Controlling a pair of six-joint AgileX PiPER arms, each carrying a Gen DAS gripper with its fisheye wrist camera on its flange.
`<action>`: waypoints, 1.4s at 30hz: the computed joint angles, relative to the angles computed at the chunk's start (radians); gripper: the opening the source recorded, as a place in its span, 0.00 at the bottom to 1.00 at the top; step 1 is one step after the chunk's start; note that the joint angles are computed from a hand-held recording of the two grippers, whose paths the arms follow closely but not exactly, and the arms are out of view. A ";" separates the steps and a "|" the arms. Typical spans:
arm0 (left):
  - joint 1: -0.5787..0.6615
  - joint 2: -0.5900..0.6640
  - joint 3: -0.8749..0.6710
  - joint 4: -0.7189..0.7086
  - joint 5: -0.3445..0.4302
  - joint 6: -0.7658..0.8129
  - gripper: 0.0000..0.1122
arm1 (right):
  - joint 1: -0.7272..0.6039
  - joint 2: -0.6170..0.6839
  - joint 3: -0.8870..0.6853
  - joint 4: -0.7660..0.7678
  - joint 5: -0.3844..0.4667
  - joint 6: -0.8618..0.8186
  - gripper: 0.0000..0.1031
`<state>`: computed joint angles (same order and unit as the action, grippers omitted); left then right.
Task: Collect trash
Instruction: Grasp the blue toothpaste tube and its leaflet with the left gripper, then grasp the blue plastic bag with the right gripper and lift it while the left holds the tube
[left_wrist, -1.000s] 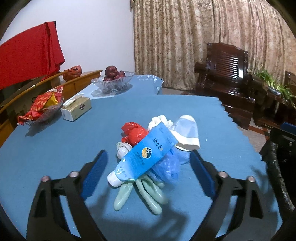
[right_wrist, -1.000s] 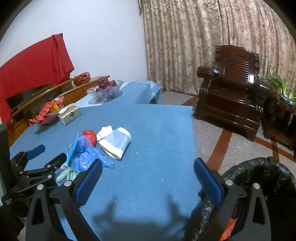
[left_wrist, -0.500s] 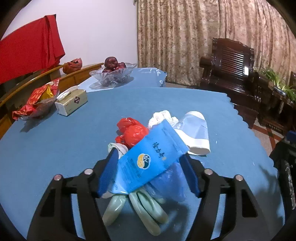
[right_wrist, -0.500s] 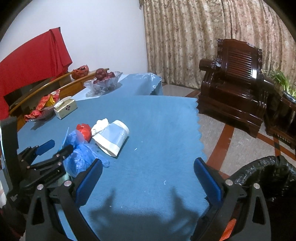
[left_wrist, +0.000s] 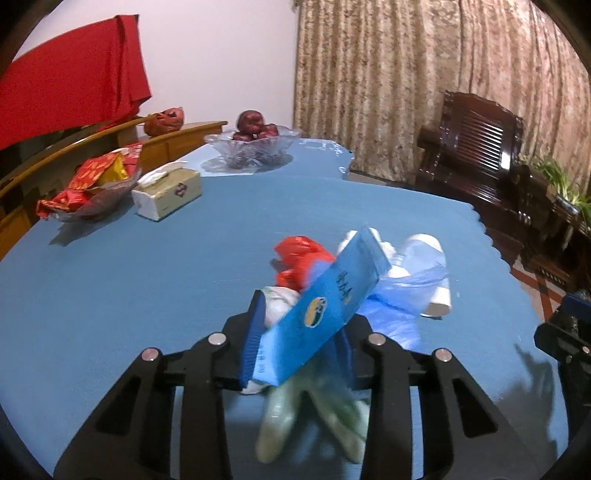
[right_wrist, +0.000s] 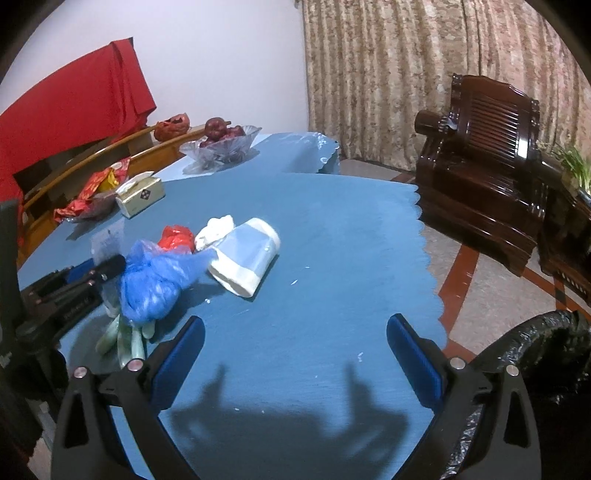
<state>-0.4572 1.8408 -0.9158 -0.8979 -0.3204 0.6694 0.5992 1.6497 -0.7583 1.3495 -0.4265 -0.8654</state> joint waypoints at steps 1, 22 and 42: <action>0.008 -0.003 0.004 0.011 0.002 -0.012 0.28 | 0.003 0.004 -0.005 0.003 -0.001 -0.004 0.94; 0.152 0.025 0.015 0.383 0.096 -0.365 0.05 | 0.046 0.142 -0.184 0.040 0.046 -0.072 0.91; 0.241 -0.026 0.080 0.813 0.098 -0.750 0.09 | 0.076 0.356 -0.457 0.381 0.137 -0.438 0.75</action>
<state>-0.2165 1.8145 -0.8358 -0.0851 -0.2225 -0.0809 0.6752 2.0061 -1.2154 1.7303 -0.2898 -1.3033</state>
